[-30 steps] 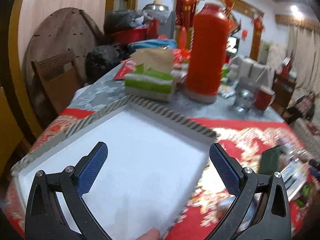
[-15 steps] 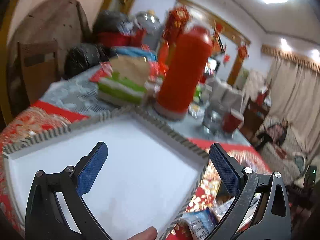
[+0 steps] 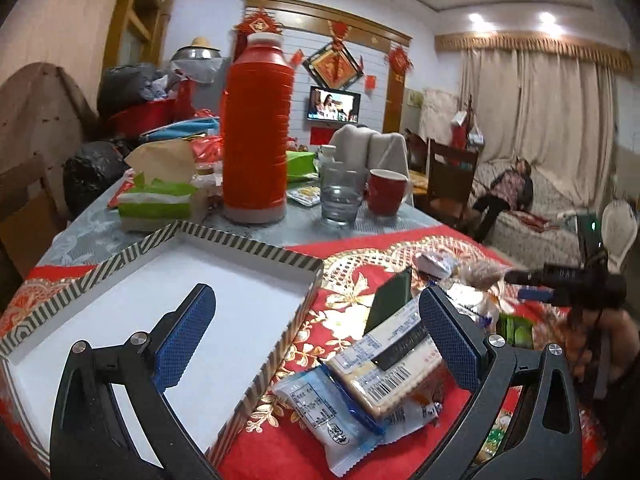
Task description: Organize snacks
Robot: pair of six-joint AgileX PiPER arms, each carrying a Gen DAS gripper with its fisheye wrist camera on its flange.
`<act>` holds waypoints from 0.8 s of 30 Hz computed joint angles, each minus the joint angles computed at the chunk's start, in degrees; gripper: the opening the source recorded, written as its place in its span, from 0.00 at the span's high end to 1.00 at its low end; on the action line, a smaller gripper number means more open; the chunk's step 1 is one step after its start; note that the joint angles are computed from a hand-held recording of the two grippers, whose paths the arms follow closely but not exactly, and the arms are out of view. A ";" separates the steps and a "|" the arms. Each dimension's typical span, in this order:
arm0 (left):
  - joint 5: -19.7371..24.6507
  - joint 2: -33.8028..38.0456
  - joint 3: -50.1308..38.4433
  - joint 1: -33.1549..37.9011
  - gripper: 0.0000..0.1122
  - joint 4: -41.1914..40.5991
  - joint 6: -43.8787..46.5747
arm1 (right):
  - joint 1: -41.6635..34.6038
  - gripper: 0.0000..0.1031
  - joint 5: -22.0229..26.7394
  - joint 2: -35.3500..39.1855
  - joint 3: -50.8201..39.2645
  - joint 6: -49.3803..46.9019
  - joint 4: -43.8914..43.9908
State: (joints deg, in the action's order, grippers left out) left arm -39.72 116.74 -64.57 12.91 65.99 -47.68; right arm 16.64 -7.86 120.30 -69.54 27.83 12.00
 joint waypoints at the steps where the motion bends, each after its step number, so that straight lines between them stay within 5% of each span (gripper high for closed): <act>1: -0.20 -0.20 0.24 -0.05 0.09 -0.46 0.28 | 0.11 0.22 -0.37 -0.10 0.15 -0.27 0.12; 13: 0.36 3.30 -6.17 1.74 0.09 11.52 -16.91 | 0.50 0.22 -0.95 -0.50 0.61 -6.07 6.14; 19: -0.45 3.11 -5.57 2.13 0.09 10.77 -16.27 | 0.38 0.22 -0.59 -0.46 0.55 -7.22 8.07; 24: -1.97 0.79 -0.64 2.29 0.09 0.07 -5.01 | 0.33 0.22 -0.71 -0.52 0.72 -7.03 7.82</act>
